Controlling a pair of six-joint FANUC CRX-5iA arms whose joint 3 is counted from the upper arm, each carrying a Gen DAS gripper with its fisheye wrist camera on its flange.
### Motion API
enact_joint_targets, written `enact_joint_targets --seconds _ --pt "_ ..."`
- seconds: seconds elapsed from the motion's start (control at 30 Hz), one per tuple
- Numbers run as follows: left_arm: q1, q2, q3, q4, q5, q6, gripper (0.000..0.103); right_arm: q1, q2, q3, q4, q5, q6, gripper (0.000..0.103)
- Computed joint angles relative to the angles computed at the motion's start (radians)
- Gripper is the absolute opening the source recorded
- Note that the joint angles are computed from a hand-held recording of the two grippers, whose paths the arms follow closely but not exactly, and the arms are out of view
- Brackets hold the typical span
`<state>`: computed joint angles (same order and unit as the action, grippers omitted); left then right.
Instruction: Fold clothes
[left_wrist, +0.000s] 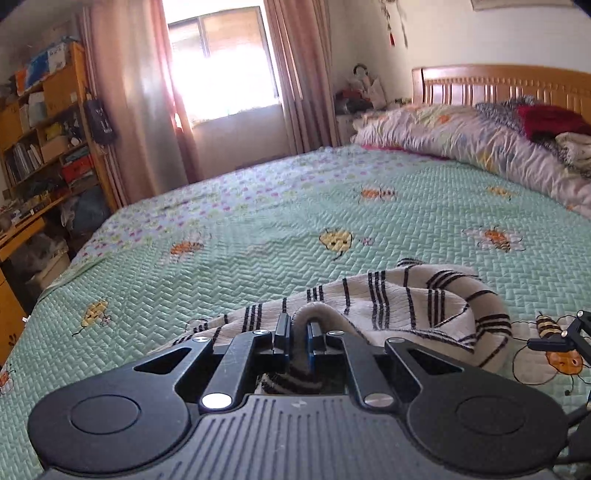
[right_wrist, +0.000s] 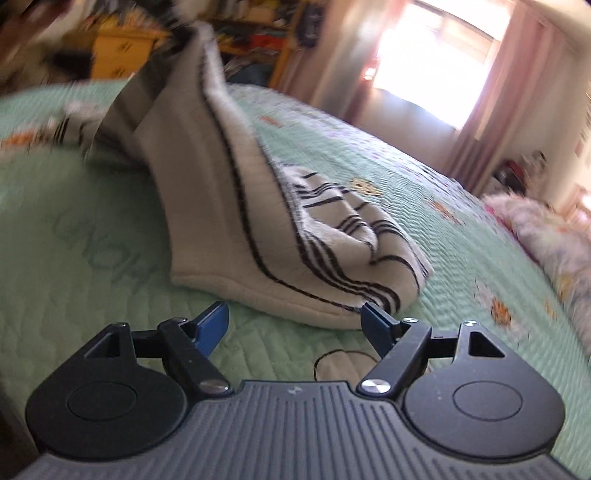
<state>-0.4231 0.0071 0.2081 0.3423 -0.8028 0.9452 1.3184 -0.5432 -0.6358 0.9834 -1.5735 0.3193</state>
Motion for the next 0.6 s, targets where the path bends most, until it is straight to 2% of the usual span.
enact_joint_targets --seconds 0.1,0.17,0.23,0.3,0.33,0.37,0.4,0.5,0.6 --pt "-0.023 0.07 0.113 -0.082 -0.073 0.078 0.009 -0.039 0.019 0.023 -0.043 0.044 0.071 0.079" --pt "-0.039 0.105 0.178 -0.148 -0.126 0.131 0.01 -0.053 0.014 0.037 -0.063 0.075 0.027 0.079" --pt "-0.063 0.145 0.262 -0.248 -0.228 0.208 0.02 -0.078 -0.021 0.068 -0.121 0.142 -0.084 0.08" --pt "-0.077 0.165 0.317 -0.315 -0.326 0.271 0.051 -0.116 -0.068 0.105 -0.203 0.243 -0.239 0.082" --pt "-0.079 0.167 0.327 -0.334 -0.36 0.293 0.061 -0.135 -0.087 0.12 -0.24 0.292 -0.32 0.083" --pt "-0.084 0.167 0.341 -0.36 -0.397 0.321 0.084 -0.145 -0.094 0.138 -0.268 0.318 -0.391 0.083" --pt "-0.089 0.168 0.356 -0.387 -0.435 0.35 0.102 -0.147 -0.079 0.172 -0.294 0.306 -0.434 0.084" --pt "-0.073 0.156 0.357 -0.392 -0.509 0.369 0.102 -0.158 0.018 0.312 -0.357 0.207 -0.407 0.085" --pt "-0.071 0.166 0.4 -0.436 -0.608 0.394 0.102 -0.178 0.077 0.387 -0.358 0.169 -0.376 0.088"
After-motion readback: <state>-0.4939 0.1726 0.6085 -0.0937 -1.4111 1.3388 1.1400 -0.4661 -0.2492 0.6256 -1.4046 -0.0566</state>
